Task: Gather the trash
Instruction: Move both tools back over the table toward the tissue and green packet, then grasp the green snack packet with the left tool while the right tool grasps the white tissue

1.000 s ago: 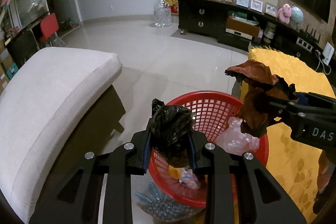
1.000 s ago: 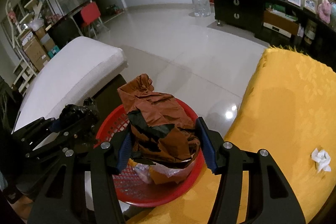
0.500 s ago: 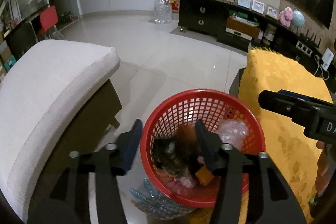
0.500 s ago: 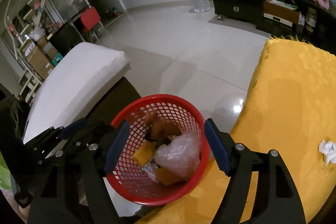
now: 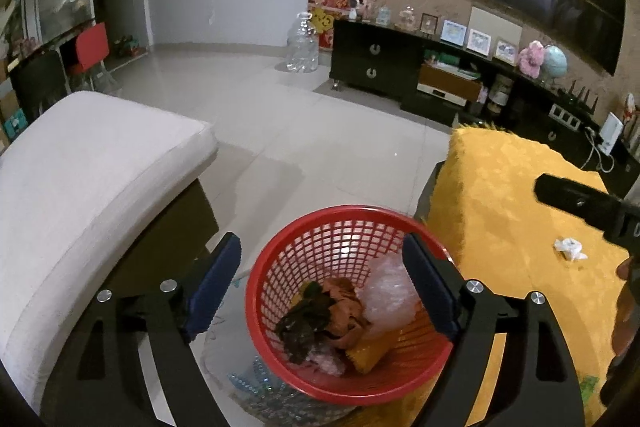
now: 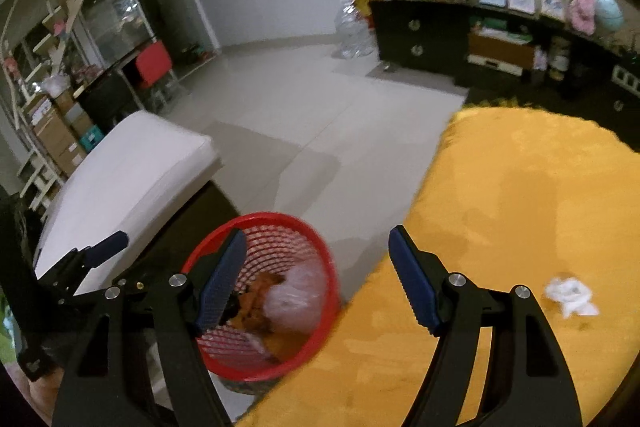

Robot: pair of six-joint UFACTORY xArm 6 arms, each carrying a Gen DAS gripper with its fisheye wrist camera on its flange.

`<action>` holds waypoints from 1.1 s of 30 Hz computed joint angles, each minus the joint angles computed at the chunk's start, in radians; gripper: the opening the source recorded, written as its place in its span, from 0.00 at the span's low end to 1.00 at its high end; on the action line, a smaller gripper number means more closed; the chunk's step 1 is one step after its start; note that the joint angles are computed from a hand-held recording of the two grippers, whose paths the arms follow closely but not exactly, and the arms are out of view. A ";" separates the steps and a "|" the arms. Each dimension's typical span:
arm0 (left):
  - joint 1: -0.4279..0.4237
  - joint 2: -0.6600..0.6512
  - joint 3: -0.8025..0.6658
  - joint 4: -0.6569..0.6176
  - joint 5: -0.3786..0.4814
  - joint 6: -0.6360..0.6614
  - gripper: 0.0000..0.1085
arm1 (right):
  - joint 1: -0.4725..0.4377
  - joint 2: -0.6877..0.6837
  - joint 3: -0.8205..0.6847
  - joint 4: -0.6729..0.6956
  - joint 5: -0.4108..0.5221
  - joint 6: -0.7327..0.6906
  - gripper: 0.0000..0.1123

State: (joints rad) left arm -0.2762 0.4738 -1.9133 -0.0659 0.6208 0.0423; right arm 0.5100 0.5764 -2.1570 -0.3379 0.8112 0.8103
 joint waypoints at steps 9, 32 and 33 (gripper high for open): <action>-0.072 -0.047 0.059 -0.034 -0.048 0.078 0.75 | -0.019 -0.327 0.427 -0.265 0.015 0.217 0.64; -0.329 -0.203 0.337 -0.399 0.007 0.543 0.77 | -0.011 -0.894 1.066 -0.440 0.164 0.595 0.70; -0.338 -0.206 0.349 -0.405 0.024 0.555 0.77 | -0.015 -0.901 1.075 -0.439 0.161 0.596 0.70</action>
State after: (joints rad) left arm -0.6144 0.2678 -1.5641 -0.4714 0.6450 0.5970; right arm 0.4946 -0.3245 -1.0825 -0.7765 0.9717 1.4067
